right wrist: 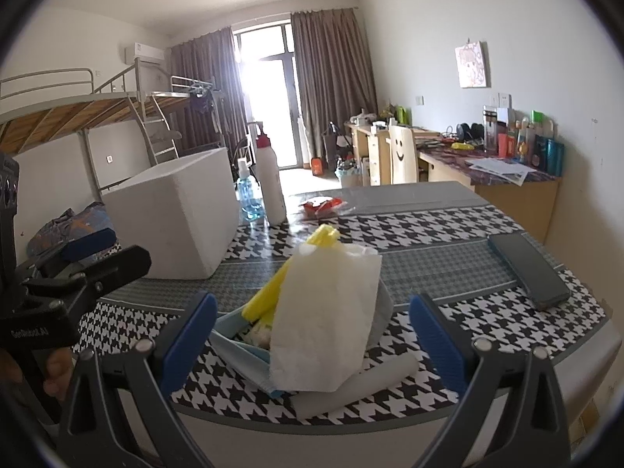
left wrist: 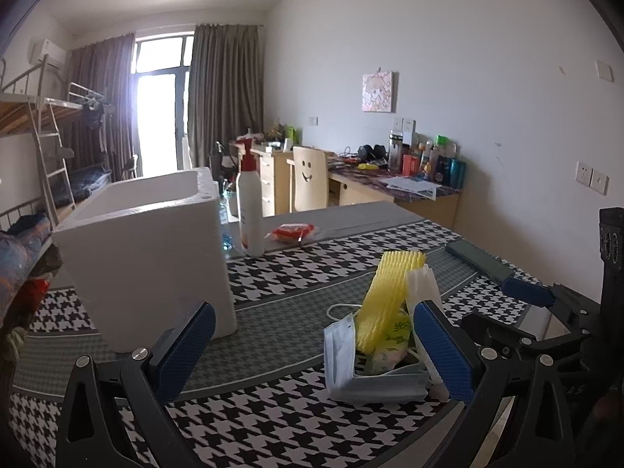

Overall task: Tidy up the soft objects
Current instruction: 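Grasp the yellow foam net sleeve with the left gripper while the right gripper grasps the white tissue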

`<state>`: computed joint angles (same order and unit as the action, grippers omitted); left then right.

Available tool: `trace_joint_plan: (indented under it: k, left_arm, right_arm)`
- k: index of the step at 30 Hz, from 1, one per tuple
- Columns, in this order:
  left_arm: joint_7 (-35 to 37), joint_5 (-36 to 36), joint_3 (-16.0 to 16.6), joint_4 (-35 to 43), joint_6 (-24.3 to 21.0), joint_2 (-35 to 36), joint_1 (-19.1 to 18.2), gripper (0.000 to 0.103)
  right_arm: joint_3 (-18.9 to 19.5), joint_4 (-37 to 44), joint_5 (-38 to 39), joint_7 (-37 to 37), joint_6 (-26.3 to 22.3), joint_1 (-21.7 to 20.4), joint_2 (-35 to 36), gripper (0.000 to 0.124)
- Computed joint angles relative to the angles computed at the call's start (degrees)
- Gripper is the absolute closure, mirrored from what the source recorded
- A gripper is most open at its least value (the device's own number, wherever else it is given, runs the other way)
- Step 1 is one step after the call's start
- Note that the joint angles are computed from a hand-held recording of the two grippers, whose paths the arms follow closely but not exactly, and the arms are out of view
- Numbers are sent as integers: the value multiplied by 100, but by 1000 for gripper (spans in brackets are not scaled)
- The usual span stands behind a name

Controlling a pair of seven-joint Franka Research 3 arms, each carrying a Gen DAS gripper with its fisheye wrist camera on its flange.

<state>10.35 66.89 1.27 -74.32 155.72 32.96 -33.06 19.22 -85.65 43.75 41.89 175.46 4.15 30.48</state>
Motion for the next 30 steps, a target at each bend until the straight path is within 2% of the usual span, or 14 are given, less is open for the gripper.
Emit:
trace_joint_plan:
  k: [11,19,27,30]
  left_arm:
    - [963,-819,-104,459,206,423,118,1]
    - [1646,-1502,-70,786,255,728,123,1]
    - [2403,-2121,-115,1161,307,1034,135,1]
    - [2807,-2407,-198,1473,222,1242,158,1]
  right_arm:
    - [-506,340,-476,716,-429,286,225,24]
    - [-831,936,-930,1421,-1268,395,586,42]
    - [-782,1116,-926,1485,-1590,311,706,45]
    - [-803,1302,-946,1580,-1899,276,815,53]
